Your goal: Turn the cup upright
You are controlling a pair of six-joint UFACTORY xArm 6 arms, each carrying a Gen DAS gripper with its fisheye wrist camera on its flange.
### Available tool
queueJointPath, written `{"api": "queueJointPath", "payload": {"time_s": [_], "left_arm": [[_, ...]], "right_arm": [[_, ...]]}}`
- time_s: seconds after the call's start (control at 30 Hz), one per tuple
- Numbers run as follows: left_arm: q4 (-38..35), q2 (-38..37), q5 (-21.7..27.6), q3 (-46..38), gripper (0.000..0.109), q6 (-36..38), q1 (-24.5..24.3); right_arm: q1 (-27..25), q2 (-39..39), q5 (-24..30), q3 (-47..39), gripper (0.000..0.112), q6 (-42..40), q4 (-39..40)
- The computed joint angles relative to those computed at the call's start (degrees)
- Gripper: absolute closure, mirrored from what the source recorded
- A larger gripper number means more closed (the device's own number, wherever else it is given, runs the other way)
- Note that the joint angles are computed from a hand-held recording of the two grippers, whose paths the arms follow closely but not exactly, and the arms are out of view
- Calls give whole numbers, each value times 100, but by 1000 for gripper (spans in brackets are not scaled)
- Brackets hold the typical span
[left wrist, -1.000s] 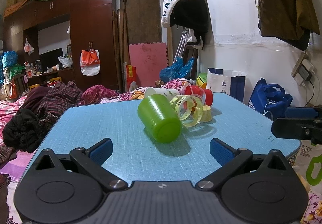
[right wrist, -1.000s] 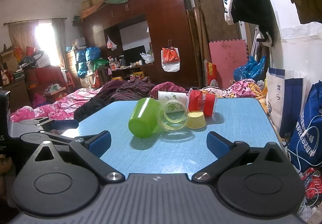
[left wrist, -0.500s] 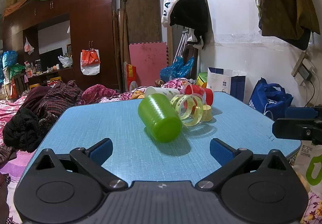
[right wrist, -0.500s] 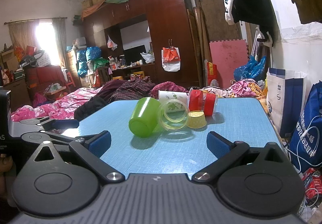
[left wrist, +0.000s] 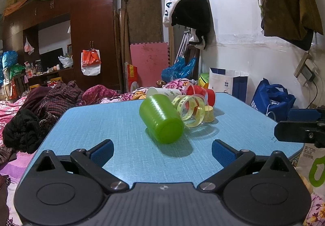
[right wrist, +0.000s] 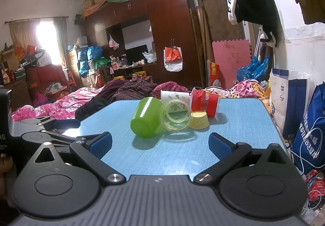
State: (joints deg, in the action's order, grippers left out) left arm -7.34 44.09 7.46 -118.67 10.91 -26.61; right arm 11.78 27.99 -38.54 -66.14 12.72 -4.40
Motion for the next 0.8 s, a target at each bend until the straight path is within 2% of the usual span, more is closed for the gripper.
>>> {"api": "queueJointPath", "payload": {"time_s": [0.43, 0.5, 0.57, 0.63, 0.7, 0.8], "left_arm": [[-108, 24, 68, -59, 6, 92, 6], [-364, 47, 64, -90, 6, 352, -10], [-1130, 74, -2, -116, 6, 1044, -62], [-1599, 173, -20, -265, 6, 1367, -91], [-1803, 316, 43, -495, 6, 1519, -97], [-1347, 634, 165, -991, 6, 1172, -76]], "right_arm": [[29, 18, 18, -9, 10, -22, 3], [34, 7, 36, 4, 10, -28, -16], [13, 16, 50, -14, 10, 8, -101], [-133, 26, 131, -101, 10, 280, -540], [-163, 65, 247, -204, 10, 187, -559], [-214, 134, 490, -388, 10, 152, -525]]}}
